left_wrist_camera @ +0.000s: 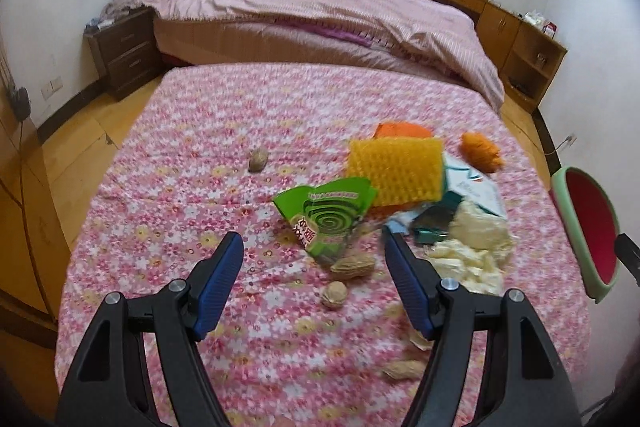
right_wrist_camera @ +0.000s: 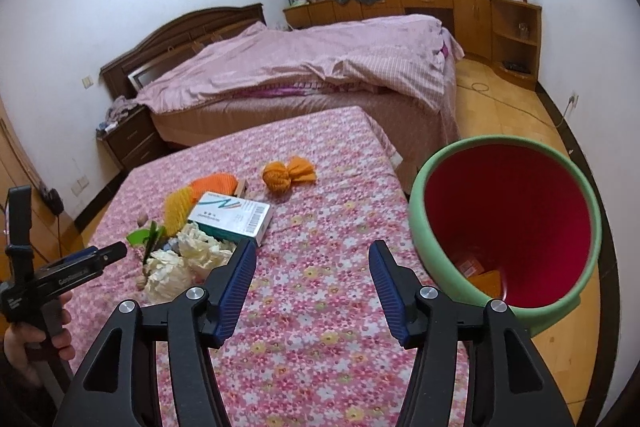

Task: Collect trash
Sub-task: 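Move both open tools back over the bed, then grasp the green packet with the left tool while the right tool grasps crumpled tissue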

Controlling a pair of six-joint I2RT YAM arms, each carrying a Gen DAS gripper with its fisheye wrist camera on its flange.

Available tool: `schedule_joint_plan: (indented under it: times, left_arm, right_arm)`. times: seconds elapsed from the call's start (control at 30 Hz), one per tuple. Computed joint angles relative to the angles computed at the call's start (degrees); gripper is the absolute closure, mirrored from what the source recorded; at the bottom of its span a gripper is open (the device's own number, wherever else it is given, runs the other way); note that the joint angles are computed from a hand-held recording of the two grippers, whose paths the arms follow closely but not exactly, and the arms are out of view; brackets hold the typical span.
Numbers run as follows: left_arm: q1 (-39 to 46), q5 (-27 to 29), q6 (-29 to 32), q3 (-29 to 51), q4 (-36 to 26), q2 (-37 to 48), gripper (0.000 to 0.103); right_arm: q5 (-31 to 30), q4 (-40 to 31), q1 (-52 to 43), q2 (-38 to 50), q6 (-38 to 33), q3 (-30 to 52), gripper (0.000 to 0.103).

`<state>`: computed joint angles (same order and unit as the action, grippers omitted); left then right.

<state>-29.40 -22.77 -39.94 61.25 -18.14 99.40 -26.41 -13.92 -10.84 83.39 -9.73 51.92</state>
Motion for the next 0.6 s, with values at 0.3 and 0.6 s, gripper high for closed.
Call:
schedule_joint_plan:
  times: [0.3, 0.6]
  left_arm:
    - [4.12, 5.03, 2.87, 4.09, 3.28, 8.01, 0.03]
    - [6.27, 7.74, 3.83, 5.99, 6.49, 12.1, 0.03]
  right_arm:
    - [3.63, 2.04, 3.79, 5.55, 2.69, 1.79, 0.043]
    - [6.39, 2.17, 6.27, 8.72, 3.11, 3.68, 0.043]
